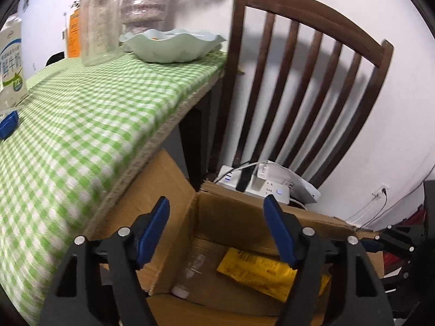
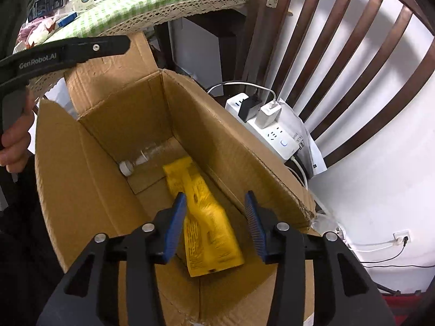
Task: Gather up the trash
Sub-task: 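Carry the bottle and wrapper to the cardboard box and open both tools, then move both tools back over the table toward the blue box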
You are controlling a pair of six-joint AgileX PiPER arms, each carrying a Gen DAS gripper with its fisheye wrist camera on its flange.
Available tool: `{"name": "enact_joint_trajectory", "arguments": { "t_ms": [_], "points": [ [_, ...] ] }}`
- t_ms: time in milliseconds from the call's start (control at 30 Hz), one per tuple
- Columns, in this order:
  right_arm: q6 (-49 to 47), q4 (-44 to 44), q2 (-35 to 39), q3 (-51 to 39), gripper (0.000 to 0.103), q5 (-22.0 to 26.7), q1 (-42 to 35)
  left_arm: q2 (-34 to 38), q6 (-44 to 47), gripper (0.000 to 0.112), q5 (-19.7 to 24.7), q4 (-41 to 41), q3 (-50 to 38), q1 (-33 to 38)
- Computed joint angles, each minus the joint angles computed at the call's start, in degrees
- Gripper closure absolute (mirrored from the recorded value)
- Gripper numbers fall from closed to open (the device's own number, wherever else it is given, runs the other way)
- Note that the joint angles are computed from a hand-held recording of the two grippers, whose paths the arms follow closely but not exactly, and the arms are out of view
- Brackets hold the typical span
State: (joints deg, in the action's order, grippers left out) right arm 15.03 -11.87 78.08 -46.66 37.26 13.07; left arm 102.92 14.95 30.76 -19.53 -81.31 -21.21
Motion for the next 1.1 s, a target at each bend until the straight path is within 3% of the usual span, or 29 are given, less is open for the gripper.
{"name": "enact_joint_trajectory", "arguments": {
  "t_ms": [267, 633, 767, 933, 1100],
  "points": [
    [2.5, -1.5, 0.0, -3.4, 0.053, -0.1, 0.2, -3.6, 4.3, 0.03, -0.8, -2.0, 0.5, 2.5],
    [16.3, -12.8, -0.2, -14.2, 0.041, -3.3, 6.0, -15.0, 14.0, 0.016, -3.3, -9.4, 1.3, 10.6],
    [22.8, -18.6, 3.1, -19.6, 0.035, -7.1, 10.3, -19.0, 20.1, 0.016, -4.6, -14.7, 2.2, 18.2],
    [29.4, -25.4, 10.9, -31.0, 0.032, -7.2, 16.2, -21.1, 26.2, 0.016, -7.1, -18.4, 2.6, 29.4],
    [25.4, -21.8, 20.4, -44.8, 0.032, -6.6, 21.4, -18.2, 28.9, 0.016, -3.2, -21.2, -1.3, 42.1]
  ]
}}
